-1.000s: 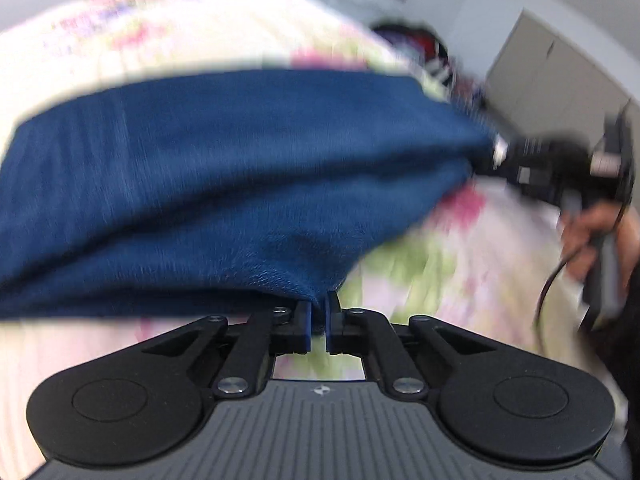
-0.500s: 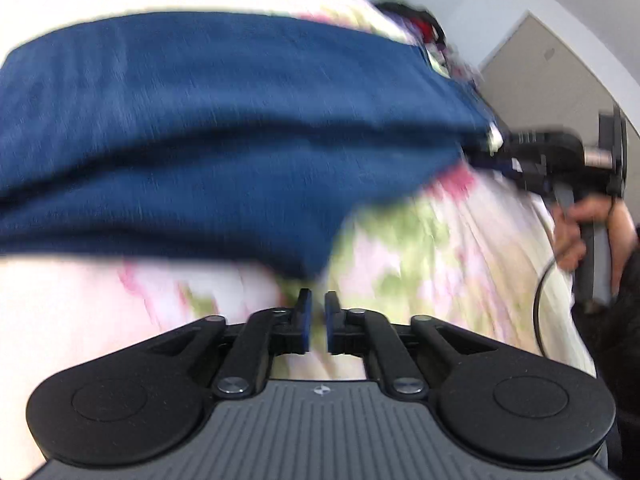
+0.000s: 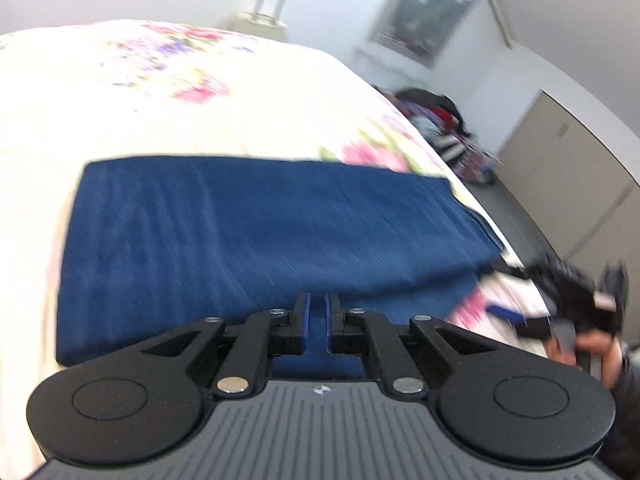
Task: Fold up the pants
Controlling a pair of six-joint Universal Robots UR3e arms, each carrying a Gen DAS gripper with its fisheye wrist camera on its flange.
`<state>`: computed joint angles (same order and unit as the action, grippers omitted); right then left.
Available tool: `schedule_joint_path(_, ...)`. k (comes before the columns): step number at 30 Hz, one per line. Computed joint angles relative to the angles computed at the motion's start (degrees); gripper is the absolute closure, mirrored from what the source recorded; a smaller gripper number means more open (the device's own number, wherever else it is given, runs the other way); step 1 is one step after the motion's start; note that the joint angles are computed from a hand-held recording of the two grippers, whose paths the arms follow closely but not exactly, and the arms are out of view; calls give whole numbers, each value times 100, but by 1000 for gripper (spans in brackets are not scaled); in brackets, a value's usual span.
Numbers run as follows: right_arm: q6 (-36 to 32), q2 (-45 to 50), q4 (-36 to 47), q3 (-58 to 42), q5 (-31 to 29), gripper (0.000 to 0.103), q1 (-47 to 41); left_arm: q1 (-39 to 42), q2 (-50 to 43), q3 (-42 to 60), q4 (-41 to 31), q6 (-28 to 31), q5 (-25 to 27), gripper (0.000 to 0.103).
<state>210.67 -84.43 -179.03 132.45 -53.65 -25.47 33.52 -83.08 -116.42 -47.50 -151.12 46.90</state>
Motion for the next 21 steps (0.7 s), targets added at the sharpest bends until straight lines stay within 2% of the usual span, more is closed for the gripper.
schedule_joint_path(6, 865, 1271, -1438, -395, -226, 32, 199, -559, -1146, 471, 1326, -837, 494, 97)
schedule_joint_path(9, 1103, 1818, -1754, -816, -398, 42, 315, -620, -1596, 806, 1447, -958, 541, 97)
schedule_joint_path(11, 1197, 2129, -2039, -982, -417, 46, 321, -757, -1928, 1012, 1709, -1087, 652, 97)
schedule_joint_path(13, 1277, 2384, -2377, -1048, -337, 54, 268, -987, -2342, 1353, 2018, -1221, 849, 97)
schedule_joint_path(15, 1244, 2453, -2606, -1019, -294, 67, 225, -1273, -2849, 1884, 2315, -1382, 1155, 97)
schedule_joint_path(18, 1064, 2330, -2824, -861, -241, 77, 186, -1677, -3737, 3100, 2227, -1615, 1674, 97)
schedule_joint_path(21, 703, 2078, -2819, -846, -436, 81, 335, -1872, -4538, 4259, 1814, -1797, 1765, 97)
